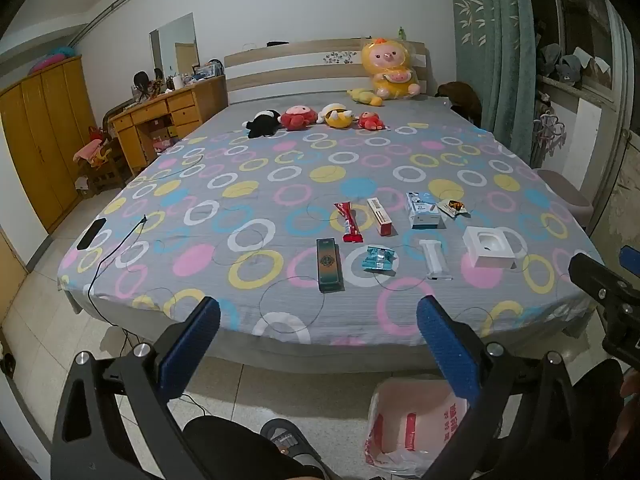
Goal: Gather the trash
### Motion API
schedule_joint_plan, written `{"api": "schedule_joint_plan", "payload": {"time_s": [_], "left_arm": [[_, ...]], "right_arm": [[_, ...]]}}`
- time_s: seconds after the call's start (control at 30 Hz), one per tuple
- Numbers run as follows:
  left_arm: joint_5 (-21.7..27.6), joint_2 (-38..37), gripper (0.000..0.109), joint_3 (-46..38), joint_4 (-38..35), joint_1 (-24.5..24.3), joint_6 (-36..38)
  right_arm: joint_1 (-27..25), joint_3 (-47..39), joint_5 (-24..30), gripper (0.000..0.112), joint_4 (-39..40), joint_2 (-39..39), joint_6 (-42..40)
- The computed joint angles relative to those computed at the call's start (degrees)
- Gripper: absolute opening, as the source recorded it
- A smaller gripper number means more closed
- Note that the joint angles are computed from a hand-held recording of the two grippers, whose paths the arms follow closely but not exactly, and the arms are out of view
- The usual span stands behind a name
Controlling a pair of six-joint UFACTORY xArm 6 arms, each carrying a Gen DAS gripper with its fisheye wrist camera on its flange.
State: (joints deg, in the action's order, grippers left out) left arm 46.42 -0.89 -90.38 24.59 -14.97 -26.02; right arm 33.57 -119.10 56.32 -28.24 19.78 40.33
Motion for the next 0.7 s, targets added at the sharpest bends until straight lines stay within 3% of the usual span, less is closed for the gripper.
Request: {"api": "schedule_joint_plan", "payload": {"time_s": [0.7], "left_arm": [[0.2,0.1,0.096,-0.2,-0.3,0.0,0.3]], "right_arm": [[0.0,-0.2,0.3,0.098,0.6,0.1,-0.1]]}}
